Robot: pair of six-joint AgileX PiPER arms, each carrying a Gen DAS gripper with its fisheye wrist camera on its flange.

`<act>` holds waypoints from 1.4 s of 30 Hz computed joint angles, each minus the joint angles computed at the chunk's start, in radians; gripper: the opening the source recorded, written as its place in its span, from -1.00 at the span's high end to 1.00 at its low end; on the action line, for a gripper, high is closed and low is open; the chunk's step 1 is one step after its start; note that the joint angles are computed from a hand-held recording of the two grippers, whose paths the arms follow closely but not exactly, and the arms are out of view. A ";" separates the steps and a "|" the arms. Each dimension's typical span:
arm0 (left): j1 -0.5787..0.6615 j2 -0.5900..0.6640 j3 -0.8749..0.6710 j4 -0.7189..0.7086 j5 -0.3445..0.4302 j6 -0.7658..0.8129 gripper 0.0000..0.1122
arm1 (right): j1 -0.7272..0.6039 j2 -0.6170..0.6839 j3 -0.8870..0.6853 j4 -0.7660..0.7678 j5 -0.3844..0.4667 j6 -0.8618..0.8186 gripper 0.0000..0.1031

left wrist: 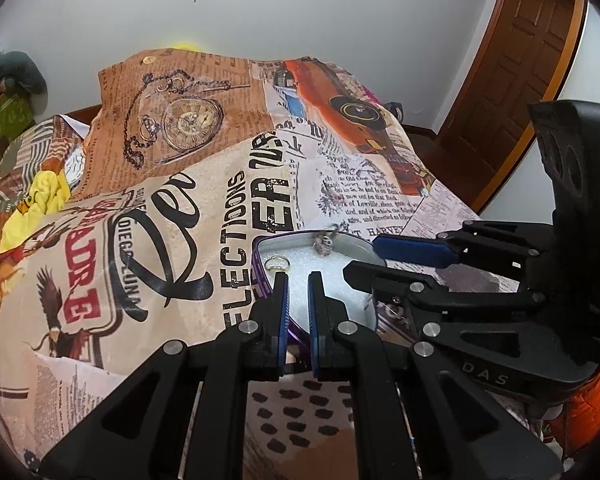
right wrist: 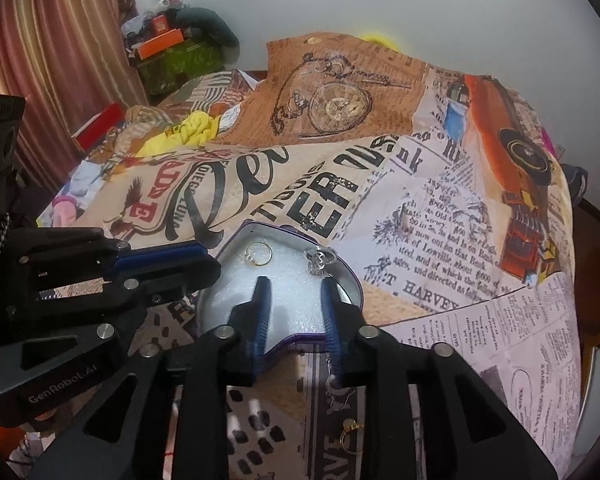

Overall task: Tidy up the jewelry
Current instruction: 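Open the right gripper to drop the earring inside the tin, then lower the right gripper onto the gold ring and close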

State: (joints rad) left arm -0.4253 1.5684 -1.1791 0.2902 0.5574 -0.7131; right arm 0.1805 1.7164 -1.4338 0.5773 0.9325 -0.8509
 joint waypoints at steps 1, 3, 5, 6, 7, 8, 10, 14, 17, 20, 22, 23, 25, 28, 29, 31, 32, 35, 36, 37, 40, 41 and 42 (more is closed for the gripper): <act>-0.006 -0.007 0.000 0.012 0.008 -0.011 0.88 | 0.000 -0.012 0.007 -0.001 -0.005 0.000 0.40; -0.022 -0.024 0.002 0.038 0.028 -0.036 0.88 | -0.002 -0.034 0.020 -0.001 -0.009 0.000 0.38; -0.034 -0.038 0.003 0.057 0.043 -0.054 0.88 | -0.010 -0.055 0.029 0.004 -0.004 -0.002 0.38; -0.043 -0.047 0.004 0.068 0.052 -0.065 0.88 | -0.015 -0.067 0.035 0.006 -0.003 -0.002 0.37; -0.050 -0.053 0.004 0.077 0.059 -0.075 0.88 | -0.018 -0.080 0.043 0.007 -0.005 -0.004 0.37; -0.059 -0.061 0.005 0.088 0.069 -0.088 0.88 | -0.023 -0.092 0.050 0.009 -0.005 -0.006 0.37; -0.076 -0.075 0.005 0.109 0.088 -0.111 0.88 | -0.035 -0.119 0.067 0.012 -0.005 -0.009 0.37; -0.114 -0.096 0.004 0.148 0.129 -0.156 0.84 | -0.082 -0.161 0.090 0.023 0.004 -0.015 0.37; -0.135 -0.109 0.007 0.159 0.148 -0.178 0.74 | -0.121 -0.176 0.095 0.029 0.016 -0.018 0.37; -0.157 -0.116 0.013 0.173 0.160 -0.199 0.64 | -0.162 -0.186 0.100 0.031 0.027 -0.023 0.37; -0.166 -0.114 0.017 0.172 0.163 -0.205 0.62 | -0.185 -0.187 0.103 0.029 0.036 -0.028 0.37; -0.173 -0.112 0.018 0.172 0.166 -0.208 0.62 | -0.194 -0.187 0.108 0.025 0.037 -0.031 0.37; -0.183 -0.106 0.017 0.176 0.175 -0.213 0.62 | -0.210 -0.195 0.128 0.019 0.035 -0.040 0.37; -0.191 -0.099 0.023 0.175 0.178 -0.216 0.62 | -0.225 -0.192 0.160 0.014 0.041 -0.046 0.37; -0.191 -0.098 0.028 0.171 0.175 -0.215 0.59 | -0.228 -0.187 0.169 0.014 0.047 -0.046 0.37; -0.188 -0.094 0.037 0.163 0.171 -0.215 0.48 | -0.224 -0.177 0.196 0.003 0.047 -0.048 0.37; -0.186 -0.091 0.044 0.160 0.167 -0.217 0.44 | -0.213 -0.171 0.211 -0.010 0.037 -0.041 0.37; -0.172 -0.085 0.066 0.120 0.147 -0.201 0.43 | -0.199 -0.154 0.234 -0.026 0.020 -0.033 0.37; -0.169 -0.083 0.072 0.109 0.143 -0.196 0.42 | -0.191 -0.145 0.235 -0.029 0.013 -0.026 0.37; -0.168 -0.081 0.078 0.105 0.142 -0.194 0.42 | -0.192 -0.140 0.238 -0.028 0.011 -0.029 0.37; -0.170 -0.075 0.094 0.101 0.144 -0.197 0.42 | -0.179 -0.123 0.236 -0.041 -0.007 -0.028 0.37; -0.167 -0.074 0.102 0.091 0.140 -0.192 0.42 | -0.173 -0.119 0.237 -0.048 -0.016 -0.026 0.37; -0.167 -0.073 0.106 0.088 0.138 -0.192 0.42 | -0.166 -0.112 0.238 -0.054 -0.029 -0.020 0.37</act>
